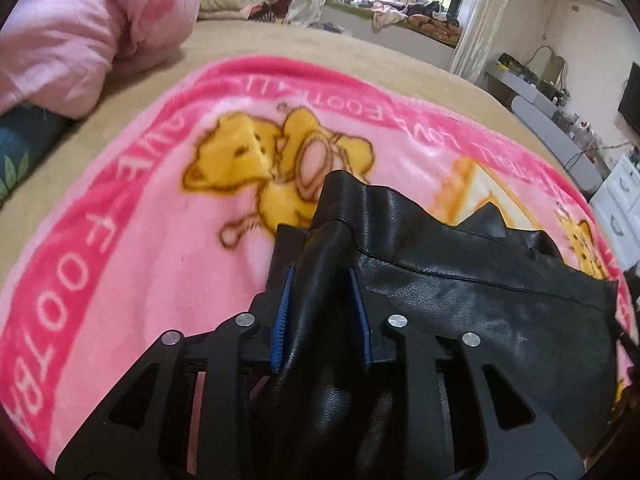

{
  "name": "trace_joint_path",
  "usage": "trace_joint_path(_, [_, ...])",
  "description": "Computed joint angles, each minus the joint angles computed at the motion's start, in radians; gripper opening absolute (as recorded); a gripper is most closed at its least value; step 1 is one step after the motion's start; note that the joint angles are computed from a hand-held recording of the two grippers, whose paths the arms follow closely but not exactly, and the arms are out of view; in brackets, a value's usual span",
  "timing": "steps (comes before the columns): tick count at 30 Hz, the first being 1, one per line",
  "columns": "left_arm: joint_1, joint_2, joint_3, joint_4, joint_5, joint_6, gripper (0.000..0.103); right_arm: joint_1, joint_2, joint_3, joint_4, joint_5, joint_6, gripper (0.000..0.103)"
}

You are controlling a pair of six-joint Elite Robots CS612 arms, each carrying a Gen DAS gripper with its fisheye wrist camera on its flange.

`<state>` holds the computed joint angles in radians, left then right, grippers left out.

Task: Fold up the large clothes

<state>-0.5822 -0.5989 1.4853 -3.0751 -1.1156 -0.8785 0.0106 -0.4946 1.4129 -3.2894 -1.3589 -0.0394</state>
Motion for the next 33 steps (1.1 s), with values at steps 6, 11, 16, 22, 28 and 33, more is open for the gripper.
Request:
trace_joint_path(6, [0.001, 0.007, 0.001, 0.002, -0.013, -0.003, 0.023, 0.008, 0.010, -0.009, 0.031, -0.027, -0.042, 0.012])
trace_joint_path(11, [-0.004, -0.007, -0.004, 0.057, -0.001, 0.016, 0.031, 0.006, -0.001, 0.002, 0.044, -0.010, -0.050, 0.018])
trace_joint_path(16, [-0.007, -0.023, 0.000, 0.103, 0.010, 0.021, 0.062, -0.002, -0.024, 0.024, 0.060, -0.008, -0.012, 0.051])
trace_joint_path(22, [-0.019, -0.041, 0.018, 0.119, 0.025, 0.016, 0.075, -0.031, -0.048, 0.053, 0.083, 0.118, 0.054, 0.076])
trace_joint_path(28, [-0.035, -0.058, 0.044, 0.120, 0.044, 0.007, 0.087, -0.044, -0.080, 0.116, 0.050, 0.191, 0.078, 0.083])
trace_joint_path(33, [-0.046, -0.067, 0.058, 0.139, 0.060, 0.015, 0.092, -0.048, -0.099, 0.149, 0.027, 0.209, 0.058, 0.086])
